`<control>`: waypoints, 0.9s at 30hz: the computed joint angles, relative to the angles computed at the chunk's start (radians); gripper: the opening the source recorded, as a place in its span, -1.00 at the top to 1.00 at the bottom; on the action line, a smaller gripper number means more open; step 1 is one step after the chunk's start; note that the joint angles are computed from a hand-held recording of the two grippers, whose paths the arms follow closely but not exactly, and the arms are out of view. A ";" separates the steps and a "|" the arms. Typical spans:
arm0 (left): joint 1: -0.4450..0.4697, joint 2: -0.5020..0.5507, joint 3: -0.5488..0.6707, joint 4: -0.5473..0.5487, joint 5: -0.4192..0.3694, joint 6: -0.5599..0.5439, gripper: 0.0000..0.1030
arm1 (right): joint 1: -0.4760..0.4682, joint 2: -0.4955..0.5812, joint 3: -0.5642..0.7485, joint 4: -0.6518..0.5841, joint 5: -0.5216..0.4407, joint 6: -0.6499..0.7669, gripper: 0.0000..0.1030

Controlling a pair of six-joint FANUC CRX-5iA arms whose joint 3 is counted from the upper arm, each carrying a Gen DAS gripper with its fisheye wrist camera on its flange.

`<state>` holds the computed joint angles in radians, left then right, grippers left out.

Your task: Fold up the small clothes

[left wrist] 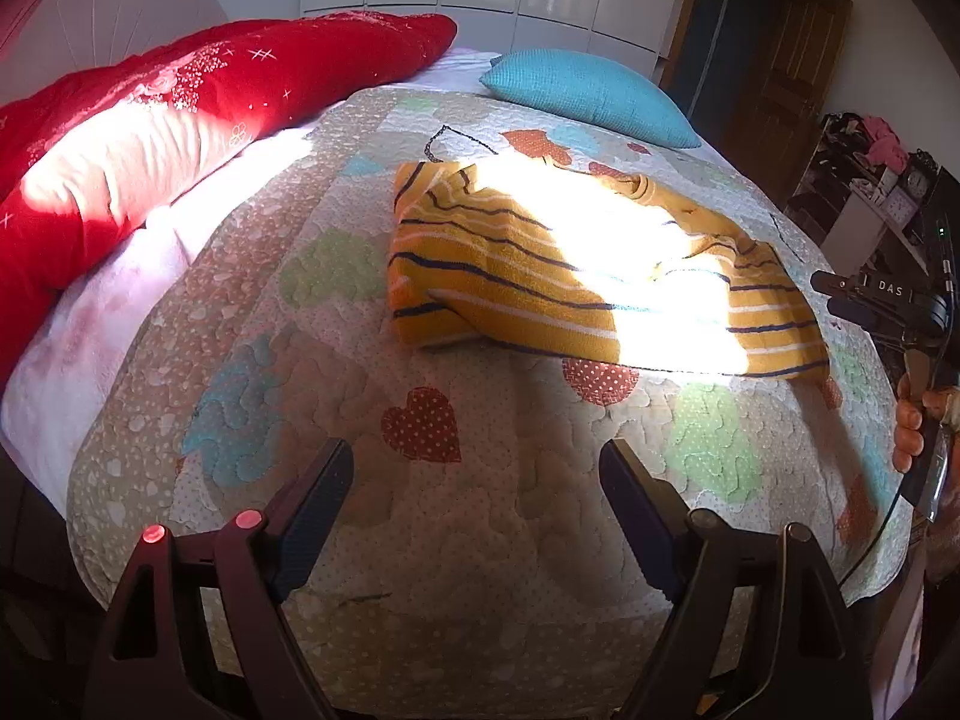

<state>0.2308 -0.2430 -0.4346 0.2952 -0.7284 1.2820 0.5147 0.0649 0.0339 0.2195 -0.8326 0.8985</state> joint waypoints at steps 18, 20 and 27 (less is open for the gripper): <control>0.005 -0.061 0.003 -0.114 -0.011 0.073 -0.61 | 0.159 -0.136 -0.184 -0.015 0.069 -0.067 -0.24; 0.011 -0.048 0.005 -0.112 -0.016 0.077 -0.61 | 0.165 -0.119 -0.174 -0.039 0.066 -0.051 -0.24; 0.030 0.008 0.033 -0.119 -0.034 0.106 -0.61 | 0.176 -0.061 -0.133 -0.093 0.052 0.006 -0.24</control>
